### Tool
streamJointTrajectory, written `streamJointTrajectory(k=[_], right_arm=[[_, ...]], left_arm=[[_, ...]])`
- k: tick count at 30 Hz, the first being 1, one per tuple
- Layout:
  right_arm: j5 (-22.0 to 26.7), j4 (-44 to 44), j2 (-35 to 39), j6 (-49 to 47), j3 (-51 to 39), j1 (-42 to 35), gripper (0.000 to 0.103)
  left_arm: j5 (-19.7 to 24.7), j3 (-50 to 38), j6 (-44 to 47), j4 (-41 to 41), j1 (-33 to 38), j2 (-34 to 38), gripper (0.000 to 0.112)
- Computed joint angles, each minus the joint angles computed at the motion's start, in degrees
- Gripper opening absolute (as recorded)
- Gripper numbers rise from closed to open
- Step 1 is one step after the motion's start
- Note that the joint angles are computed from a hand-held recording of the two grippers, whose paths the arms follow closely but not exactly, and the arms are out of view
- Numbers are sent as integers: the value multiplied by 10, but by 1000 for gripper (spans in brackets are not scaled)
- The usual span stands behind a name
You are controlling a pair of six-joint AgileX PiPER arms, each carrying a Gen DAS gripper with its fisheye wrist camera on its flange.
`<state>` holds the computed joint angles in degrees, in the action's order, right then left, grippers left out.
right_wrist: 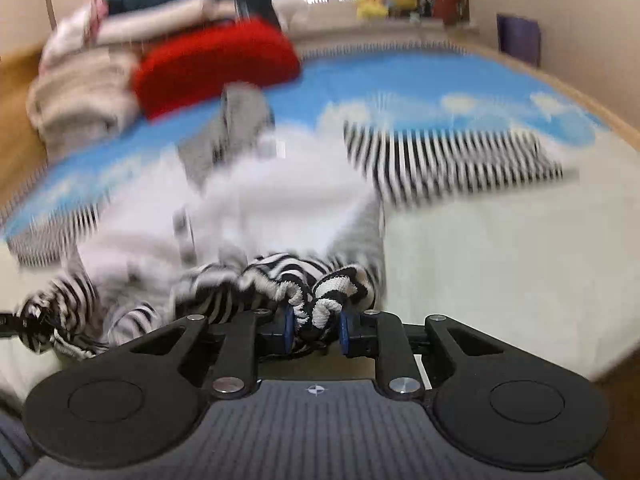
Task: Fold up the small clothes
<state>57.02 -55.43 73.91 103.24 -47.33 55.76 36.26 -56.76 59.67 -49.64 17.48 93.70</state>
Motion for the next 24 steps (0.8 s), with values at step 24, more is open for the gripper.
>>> streamJointTrajectory(k=[24], right_arm=[[-2, 261, -7, -220, 43, 113, 38]], left_arm=[[46, 102, 31, 194, 101, -27, 43]])
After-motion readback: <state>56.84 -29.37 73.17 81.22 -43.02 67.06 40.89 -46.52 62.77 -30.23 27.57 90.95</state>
